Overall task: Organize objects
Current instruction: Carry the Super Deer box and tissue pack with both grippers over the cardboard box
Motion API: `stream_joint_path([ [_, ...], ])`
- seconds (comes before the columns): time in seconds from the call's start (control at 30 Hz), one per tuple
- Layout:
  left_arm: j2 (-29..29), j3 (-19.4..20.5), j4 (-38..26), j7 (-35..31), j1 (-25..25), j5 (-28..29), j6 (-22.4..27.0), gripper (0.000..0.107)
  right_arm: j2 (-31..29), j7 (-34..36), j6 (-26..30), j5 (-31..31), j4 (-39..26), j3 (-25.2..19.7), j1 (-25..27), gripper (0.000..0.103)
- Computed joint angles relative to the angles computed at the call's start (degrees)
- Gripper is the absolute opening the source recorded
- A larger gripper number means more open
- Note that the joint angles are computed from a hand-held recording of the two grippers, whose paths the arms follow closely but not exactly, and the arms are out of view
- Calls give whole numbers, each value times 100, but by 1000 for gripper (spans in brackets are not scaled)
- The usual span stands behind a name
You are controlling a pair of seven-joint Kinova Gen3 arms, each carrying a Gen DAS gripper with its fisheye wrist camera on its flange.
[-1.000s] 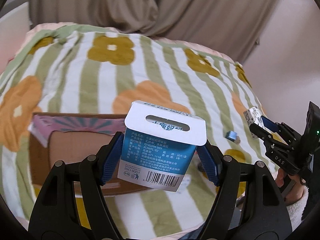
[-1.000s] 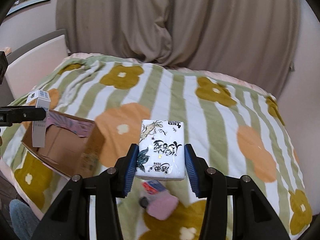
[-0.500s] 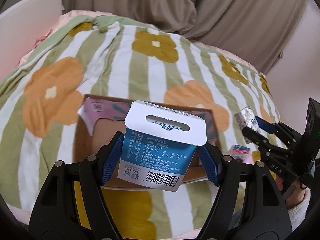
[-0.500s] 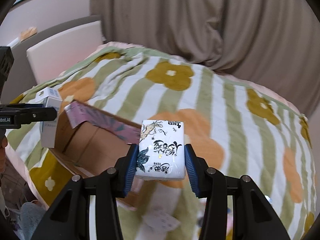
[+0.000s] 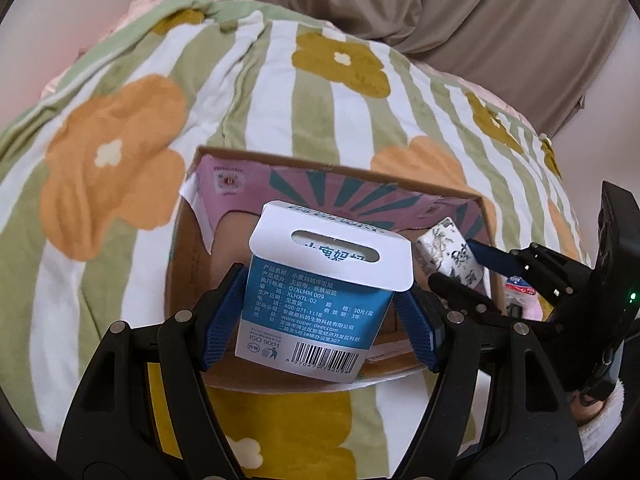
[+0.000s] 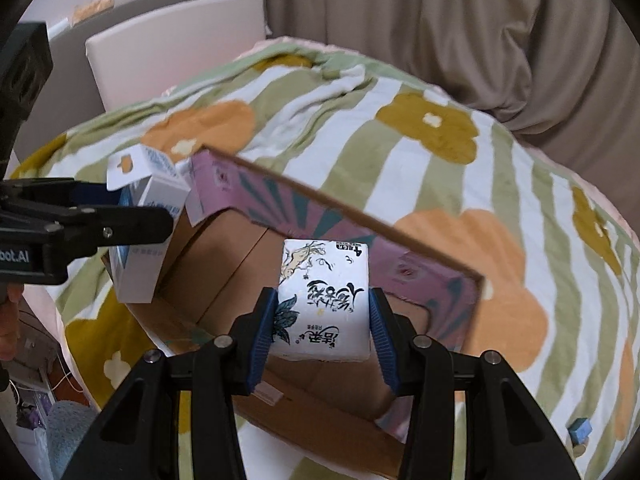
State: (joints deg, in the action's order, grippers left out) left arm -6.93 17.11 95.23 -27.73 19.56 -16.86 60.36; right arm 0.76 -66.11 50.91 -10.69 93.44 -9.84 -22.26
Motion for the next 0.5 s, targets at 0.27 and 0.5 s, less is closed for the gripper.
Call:
stream_joint_path([
  [0.27, 161, -161, 243, -191, -3, 228, -429, 70, 207, -196, 3, 244, 51, -36, -83, 42],
  [0.5, 253, -177, 185, -181, 26, 141, -385, 70, 283, -195, 61, 266, -10, -7, -45, 42],
])
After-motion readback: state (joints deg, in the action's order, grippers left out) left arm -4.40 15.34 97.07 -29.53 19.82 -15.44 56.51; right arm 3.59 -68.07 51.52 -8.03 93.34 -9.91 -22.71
